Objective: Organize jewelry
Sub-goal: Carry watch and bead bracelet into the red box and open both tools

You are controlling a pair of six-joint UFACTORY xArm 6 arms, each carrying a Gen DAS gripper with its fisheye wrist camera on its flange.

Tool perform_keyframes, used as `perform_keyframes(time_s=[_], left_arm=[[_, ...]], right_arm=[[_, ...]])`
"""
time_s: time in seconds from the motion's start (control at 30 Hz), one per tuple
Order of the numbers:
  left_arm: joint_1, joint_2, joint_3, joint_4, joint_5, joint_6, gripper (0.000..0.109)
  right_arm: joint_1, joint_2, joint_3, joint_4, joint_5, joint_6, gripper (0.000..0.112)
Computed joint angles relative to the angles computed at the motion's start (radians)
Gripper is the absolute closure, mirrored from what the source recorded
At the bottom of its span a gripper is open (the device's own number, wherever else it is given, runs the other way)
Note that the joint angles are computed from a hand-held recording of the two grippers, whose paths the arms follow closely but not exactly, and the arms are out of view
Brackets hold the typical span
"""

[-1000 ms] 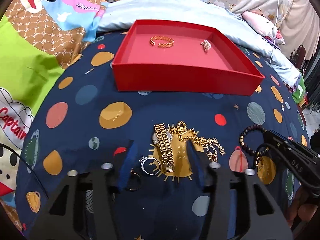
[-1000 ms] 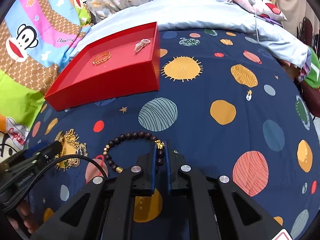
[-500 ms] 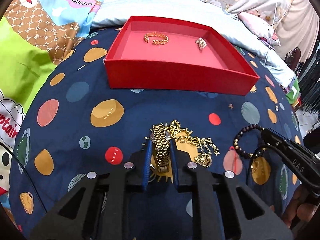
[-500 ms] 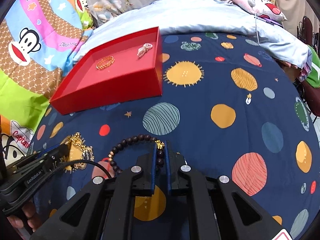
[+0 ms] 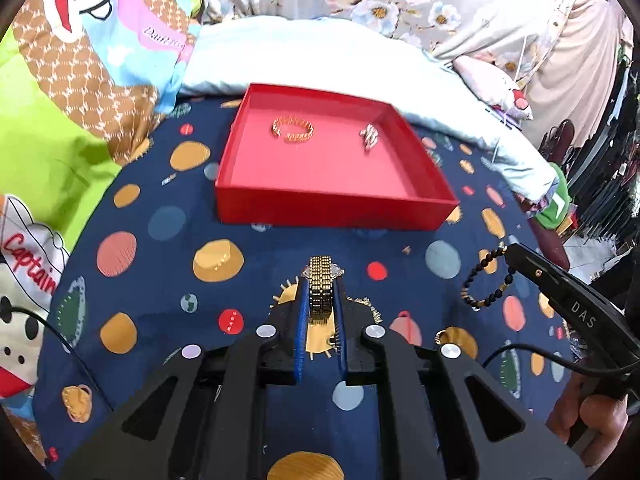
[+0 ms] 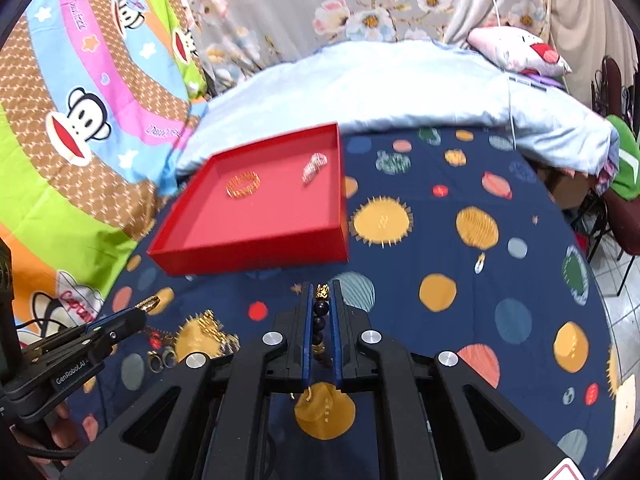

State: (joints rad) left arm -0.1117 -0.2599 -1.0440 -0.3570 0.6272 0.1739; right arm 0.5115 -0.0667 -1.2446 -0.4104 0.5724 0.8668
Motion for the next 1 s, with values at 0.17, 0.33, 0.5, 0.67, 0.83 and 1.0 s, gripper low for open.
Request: perform_keyframes(time_s=[0.17,0.33,0.5,0.67,0.83,1.0], left_arm=[[0.005,-0.017,-0.03,-0.012,0.009,0.02,0.098],[0.01,-0.009,-0.07,-0.019,0.007,0.039,0.098],[0.016,0.046,-0.15,-0.037,0.002,0.065,0.098],[0.009,0.17,-0.283,0.002,-0.02,0.055,0.098],[0.011,0.319,-0.442,0.015,-0.002,0.044,0.098],[0.01,0.461,-0.583,0.063,0.018,0.005,0.098]], right_arm=[[0.0,-0.014,-0.031,-0.03,-0.001,0.003,0.105],[-0.006,-0.005,-0.07,-0.015,-0.016,-0.029,0.105],[-0.018,0.059,-0.156,0.045,-0.039,-0.103,0.105],[-0.034,0.176,-0.305,0.102,-0.041,-0.183,0.105],[-0.052,0.337,-0.499,0.173,-0.01,-0.265,0.105],[-0.062,0.504,-0.694,0.274,0.045,-0.355,0.105]])
